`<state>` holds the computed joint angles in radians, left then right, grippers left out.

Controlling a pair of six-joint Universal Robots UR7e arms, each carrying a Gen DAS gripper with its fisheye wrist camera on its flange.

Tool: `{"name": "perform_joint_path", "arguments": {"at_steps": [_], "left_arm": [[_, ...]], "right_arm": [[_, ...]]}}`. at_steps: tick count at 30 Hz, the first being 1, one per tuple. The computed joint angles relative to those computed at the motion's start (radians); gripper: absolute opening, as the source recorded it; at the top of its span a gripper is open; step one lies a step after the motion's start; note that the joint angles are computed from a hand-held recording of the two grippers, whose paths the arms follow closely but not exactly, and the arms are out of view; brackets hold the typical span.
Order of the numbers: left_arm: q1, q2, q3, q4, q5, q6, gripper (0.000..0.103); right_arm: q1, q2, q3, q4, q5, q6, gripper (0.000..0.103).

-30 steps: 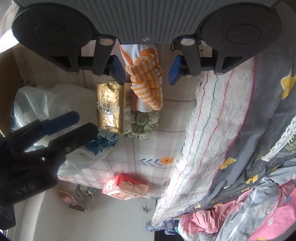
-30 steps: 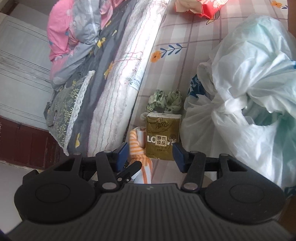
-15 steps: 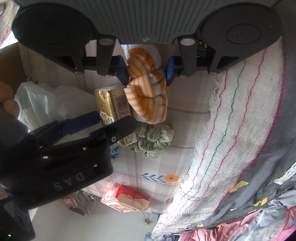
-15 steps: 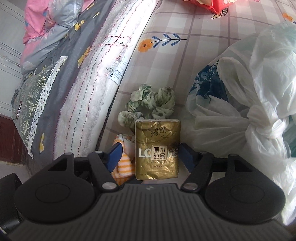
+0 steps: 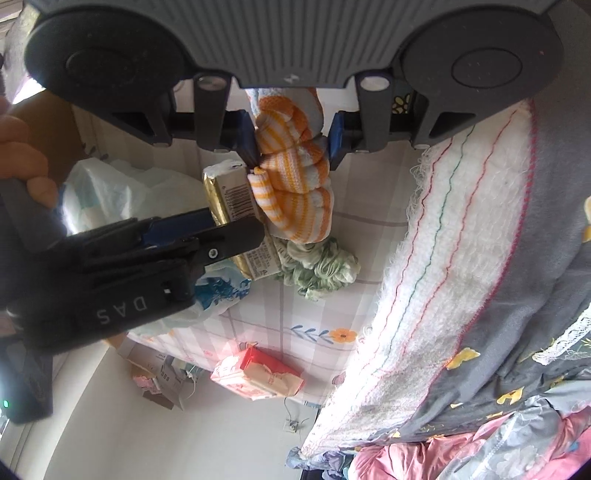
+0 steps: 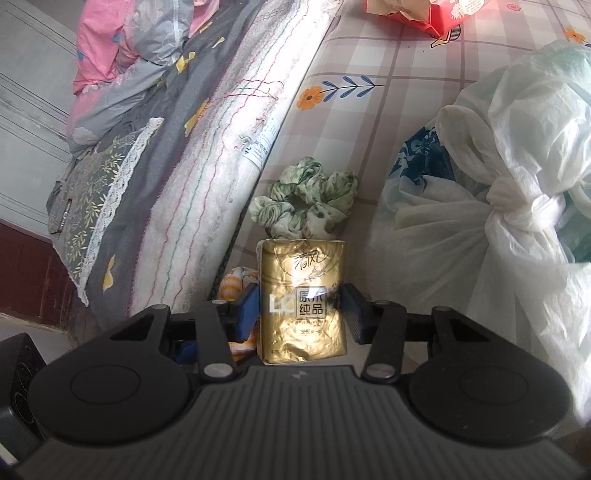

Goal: Organize soft objects
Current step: 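Carry the gold pack into the box with the right gripper while the left gripper carries the striped cloth there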

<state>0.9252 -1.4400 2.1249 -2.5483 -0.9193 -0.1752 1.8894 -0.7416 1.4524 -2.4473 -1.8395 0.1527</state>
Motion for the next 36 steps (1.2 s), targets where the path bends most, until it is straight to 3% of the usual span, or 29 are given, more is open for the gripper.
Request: {"name": "perform_joint_path", "arguments": {"at_steps": [7, 11, 15, 20, 25, 31, 36], "left_arm": [[-0.090, -0.064, 0.025, -0.015, -0.001, 0.018, 0.039], [-0.148, -0.046, 0.019, -0.063, -0.024, 0.060, 0.039], [-0.194, 0.024, -0.009, -0.118, -0.096, 0.096, 0.039], [-0.214, 0.149, -0.071, -0.148, -0.232, 0.105, 0.039], [-0.226, 0.248, -0.114, -0.166, -0.292, 0.107, 0.039], [-0.217, 0.285, -0.130, -0.171, -0.300, 0.091, 0.039], [-0.214, 0.286, -0.140, -0.169, -0.273, 0.082, 0.039]], "right_arm": [[0.003, -0.130, 0.132, -0.104, 0.102, -0.001, 0.046], [0.003, -0.234, 0.220, -0.167, 0.119, -0.011, 0.046], [-0.008, -0.365, 0.317, -0.224, 0.104, -0.007, 0.046], [-0.045, -0.551, 0.436, -0.261, 0.046, 0.010, 0.046], [-0.091, -0.707, 0.520, -0.250, -0.046, 0.022, 0.046], [-0.166, -0.815, 0.563, -0.148, -0.176, 0.026, 0.046], [-0.213, -0.808, 0.538, -0.006, -0.236, 0.017, 0.046]]}}
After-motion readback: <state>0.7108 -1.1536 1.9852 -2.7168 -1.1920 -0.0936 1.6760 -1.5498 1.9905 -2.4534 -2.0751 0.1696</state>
